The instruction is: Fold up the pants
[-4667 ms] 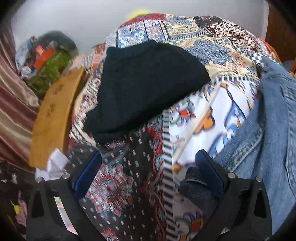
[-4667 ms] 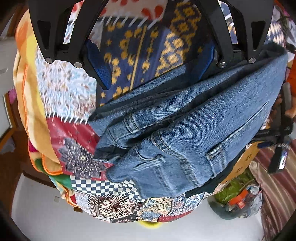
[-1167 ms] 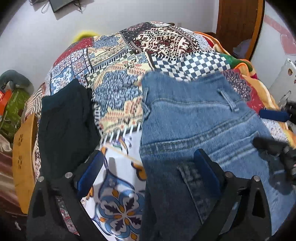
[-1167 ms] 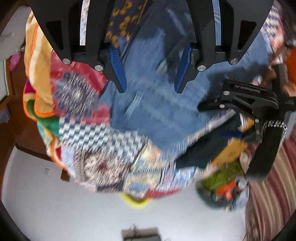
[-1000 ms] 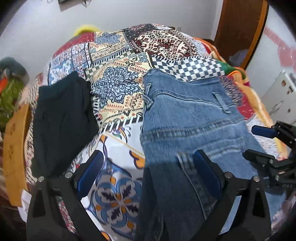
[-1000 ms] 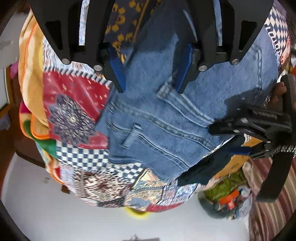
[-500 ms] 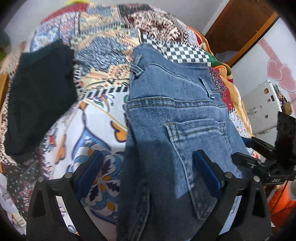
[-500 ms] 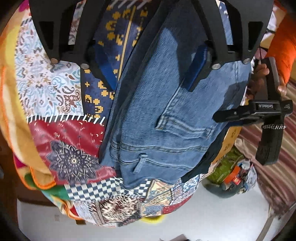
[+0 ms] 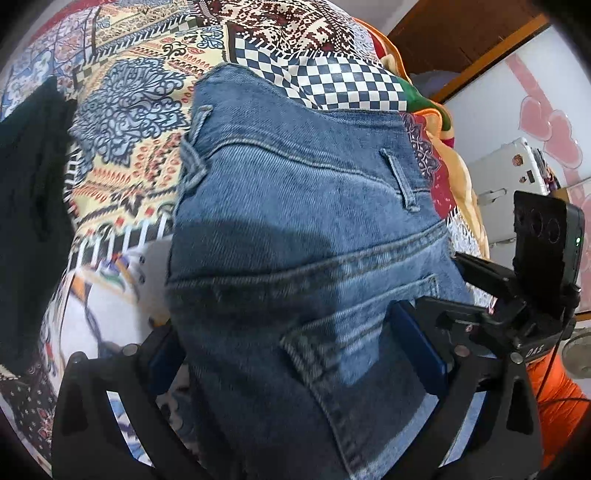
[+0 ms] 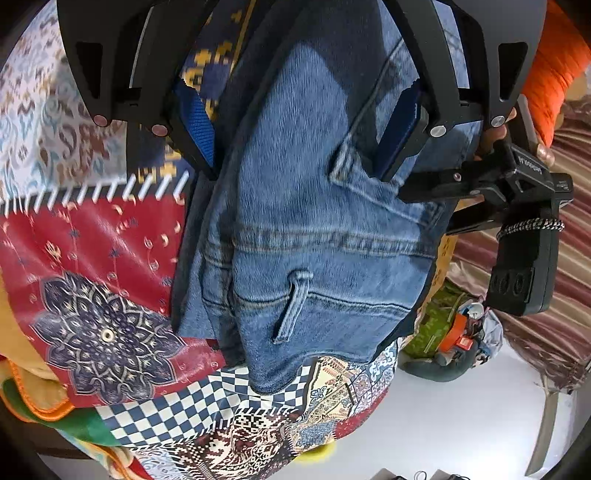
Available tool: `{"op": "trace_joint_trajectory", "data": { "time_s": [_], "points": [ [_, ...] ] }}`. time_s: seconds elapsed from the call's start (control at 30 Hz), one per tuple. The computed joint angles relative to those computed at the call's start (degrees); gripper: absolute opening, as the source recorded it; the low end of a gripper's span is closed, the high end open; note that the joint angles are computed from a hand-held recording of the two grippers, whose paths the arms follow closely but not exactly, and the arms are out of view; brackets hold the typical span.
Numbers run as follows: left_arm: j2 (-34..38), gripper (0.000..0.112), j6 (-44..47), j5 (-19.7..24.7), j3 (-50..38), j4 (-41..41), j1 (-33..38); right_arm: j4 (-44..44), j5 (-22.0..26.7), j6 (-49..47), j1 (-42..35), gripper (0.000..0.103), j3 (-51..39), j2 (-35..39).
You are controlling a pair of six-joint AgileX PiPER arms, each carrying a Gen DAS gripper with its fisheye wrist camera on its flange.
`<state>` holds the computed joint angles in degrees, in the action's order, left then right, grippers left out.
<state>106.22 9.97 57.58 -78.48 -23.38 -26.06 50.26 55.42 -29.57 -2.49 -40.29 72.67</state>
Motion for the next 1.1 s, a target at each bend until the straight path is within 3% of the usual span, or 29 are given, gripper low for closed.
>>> {"op": "trace_joint_trajectory", "data": {
  "time_s": [0.07, 0.13, 0.2, 0.23, 0.4, 0.53, 0.6, 0.73, 0.9, 1.03, 1.1],
  "points": [
    [0.31, 0.1, -0.1, 0.06, -0.26, -0.83, 0.0, 0.79, 0.94, -0.84, -1.26, 0.079, 0.42, -0.16],
    [-0.35, 0.089, 1.17, -0.17, 0.52, -1.63, -0.18, 0.11, 1.21, -0.47, -1.47, 0.07, 0.98, -2.19],
    [-1.72, 0.085, 2.16, -1.2, 2.47, -2.97, 0.1, -0.04, 1.91, -0.08, -1.7, 0.055, 1.34, -4.14],
    [-2.56, 0.084, 2.58, -1.54, 3.62, -3.77, 0.42, -0.5, 2.5, 0.44, -1.8, 0.052, 1.11, -4.71],
    [-11.61, 0.077, 5.01, -4.6, 13.62, -5.52, 2.03, -3.26, 3.49, 3.53, 2.12, 0.037, -0.74, -7.18],
    [-19.75, 0.073, 7.82, -3.79, 21.97, -8.41, 7.65, -4.35, 1.5, 6.07, 9.51, 0.034, -2.21, -7.54],
    [-23.32, 0.073, 9.5, -1.33, 24.98, -9.12, 11.57, -4.34, -0.04, 6.98, 14.01, 0.034, -3.28, -6.89],
    [-26.8, 0.072, 12.6, 0.02, 28.19, -10.37, 15.75, -7.74, -3.72, 11.26, 21.69, 0.035, -5.92, -4.67],
    [-24.99, 0.072, 12.9, -2.57, 27.34, -10.33, 13.41, -5.75, 2.33, 8.02, 18.22, 0.048, -7.24, -1.08],
    [-21.87, 0.072, 12.26, -3.88, 25.44, -12.05, 12.74, -2.32, 3.47, 6.24, 15.03, 0.046, -5.36, -0.46],
    [-22.05, 0.072, 9.38, -5.49, 24.72, -9.65, 10.56, -3.77, 1.63, 9.01, 16.81, 0.036, -5.83, -1.29]
  ]
}}
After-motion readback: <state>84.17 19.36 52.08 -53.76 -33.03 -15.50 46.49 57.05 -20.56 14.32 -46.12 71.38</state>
